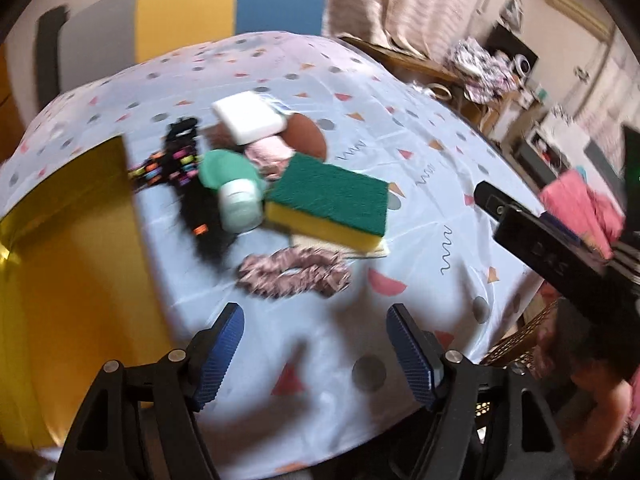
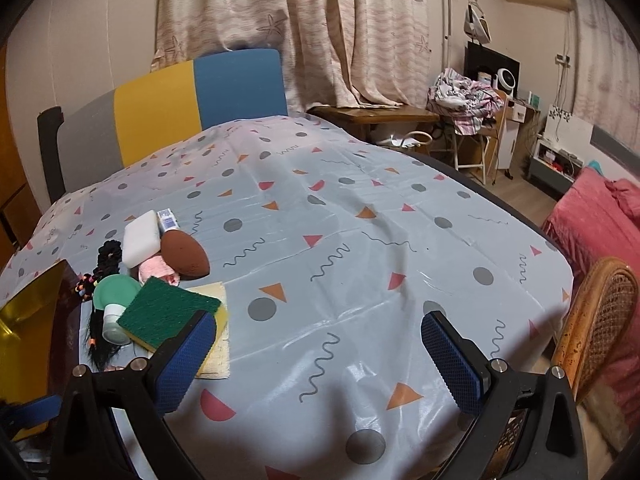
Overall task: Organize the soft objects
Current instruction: 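Move the left tool to the pink satin scrunchie and close on it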
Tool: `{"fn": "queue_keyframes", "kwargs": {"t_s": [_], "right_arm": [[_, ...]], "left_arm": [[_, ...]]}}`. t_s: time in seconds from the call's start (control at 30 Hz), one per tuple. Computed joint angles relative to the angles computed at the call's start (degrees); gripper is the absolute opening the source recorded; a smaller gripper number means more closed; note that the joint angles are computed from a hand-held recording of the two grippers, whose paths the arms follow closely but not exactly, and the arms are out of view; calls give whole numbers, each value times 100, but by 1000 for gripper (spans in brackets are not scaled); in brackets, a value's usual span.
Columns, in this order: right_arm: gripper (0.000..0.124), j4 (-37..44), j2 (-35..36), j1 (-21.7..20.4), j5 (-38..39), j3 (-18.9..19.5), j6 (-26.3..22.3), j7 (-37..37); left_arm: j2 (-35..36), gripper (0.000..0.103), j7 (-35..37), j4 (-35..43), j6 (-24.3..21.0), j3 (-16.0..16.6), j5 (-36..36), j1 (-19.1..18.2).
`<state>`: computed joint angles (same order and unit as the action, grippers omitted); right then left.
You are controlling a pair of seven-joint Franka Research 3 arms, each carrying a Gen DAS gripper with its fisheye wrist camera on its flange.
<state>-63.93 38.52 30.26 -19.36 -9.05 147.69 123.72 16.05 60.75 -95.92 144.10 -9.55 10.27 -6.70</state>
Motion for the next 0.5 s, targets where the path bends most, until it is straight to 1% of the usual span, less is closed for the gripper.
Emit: {"fn": "queue_keyframes", "kwargs": {"t_s": [0.1, 0.17, 0.27, 0.37, 0.43, 0.5], "right_arm": [[103, -43, -26, -13, 23, -7, 14, 53], [103, -60, -37, -35, 48, 1, 27, 71], [103, -85, -49, -74, 114, 41, 27, 62], [103, -62, -30, -123, 225, 107, 18, -12], [103, -56, -19, -137, 280, 133, 16, -63], [103, -25, 8, -154, 344, 164, -11, -124]], "left_arm": [[436, 75, -103, 544, -299, 112, 418, -169], [635, 75, -103, 761, -297, 141, 577, -215], [909, 75, -155, 1075, -510, 166, 536, -189], [1048, 75, -230, 1141, -364, 124, 284, -55], [1125, 74, -246, 1203, -378, 125, 244, -41], [1153, 74, -291, 1203, -389, 177, 363, -102]]}}
